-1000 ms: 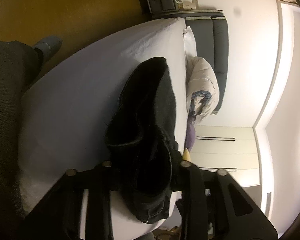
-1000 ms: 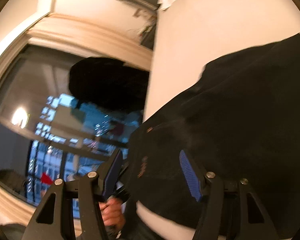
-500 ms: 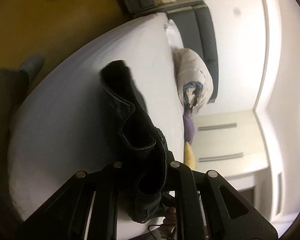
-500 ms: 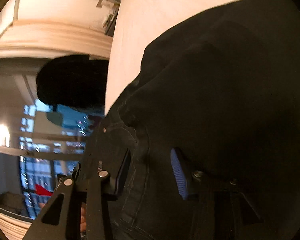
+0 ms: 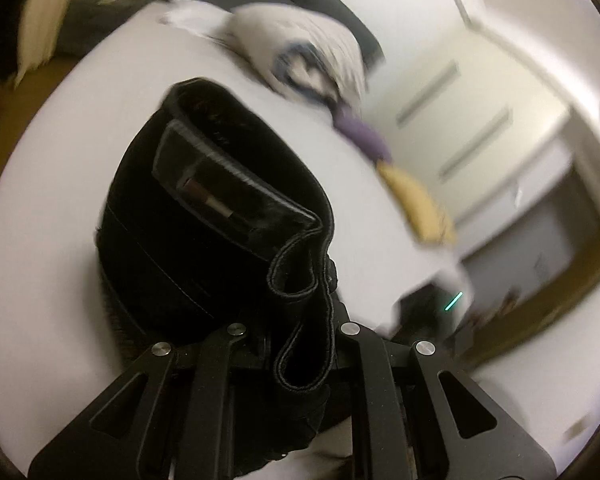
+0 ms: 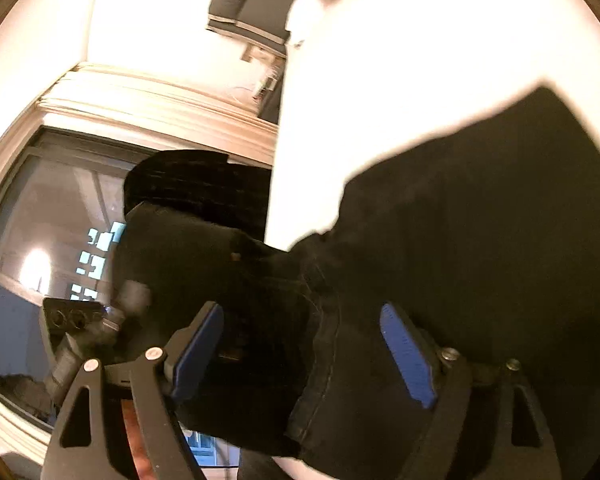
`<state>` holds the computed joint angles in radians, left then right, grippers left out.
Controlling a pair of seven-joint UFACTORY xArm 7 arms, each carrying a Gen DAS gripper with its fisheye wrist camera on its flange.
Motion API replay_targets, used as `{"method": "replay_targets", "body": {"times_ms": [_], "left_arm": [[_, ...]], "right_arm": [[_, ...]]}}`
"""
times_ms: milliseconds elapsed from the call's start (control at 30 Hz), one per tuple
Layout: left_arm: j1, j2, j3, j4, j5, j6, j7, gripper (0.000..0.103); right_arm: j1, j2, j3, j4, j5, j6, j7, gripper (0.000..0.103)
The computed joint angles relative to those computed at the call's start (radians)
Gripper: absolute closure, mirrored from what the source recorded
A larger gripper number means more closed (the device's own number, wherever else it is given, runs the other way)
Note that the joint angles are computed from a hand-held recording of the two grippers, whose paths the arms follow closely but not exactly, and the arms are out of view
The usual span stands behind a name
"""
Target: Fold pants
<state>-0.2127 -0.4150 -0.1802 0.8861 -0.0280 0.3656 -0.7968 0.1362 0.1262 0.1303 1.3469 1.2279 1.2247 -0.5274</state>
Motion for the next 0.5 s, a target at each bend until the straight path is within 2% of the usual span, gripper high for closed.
{"method": "replay_targets", "body": {"times_ms": [33, 100, 200, 400, 500], "left_arm": [[0.008, 0.058, -0.031, 0.035, 0.026, 0.02, -0.011, 0.091], [-0.025, 0.142, -0.042, 0.062, 0.014, 0.032, -0.016, 0.091], [-0.057, 0.228, -0.066, 0.116, 0.069, 0.091, -0.031, 0.091], [-0.104, 0.332, -0.08, 0.253, 0.275, 0.206, -0.107, 0.091], [-0.142, 0.368, -0.081, 0.305, 0.372, 0.262, -0.16, 0.091]], "right_arm": [[-0.015, 0.011, -0.011, 0.018, -0.001, 0.027, 0.008, 0.018], [-0.034, 0.022, -0.022, 0.036, -0.033, 0.049, 0.017, 0.017], [-0.057, 0.023, -0.028, 0.035, -0.069, 0.087, 0.01, 0.016], [-0.055, -0.004, -0.025, 0.014, -0.134, 0.104, -0.022, 0.016], [-0.035, 0.017, -0.014, 0.064, -0.169, 0.106, 0.0, 0.019]]}}
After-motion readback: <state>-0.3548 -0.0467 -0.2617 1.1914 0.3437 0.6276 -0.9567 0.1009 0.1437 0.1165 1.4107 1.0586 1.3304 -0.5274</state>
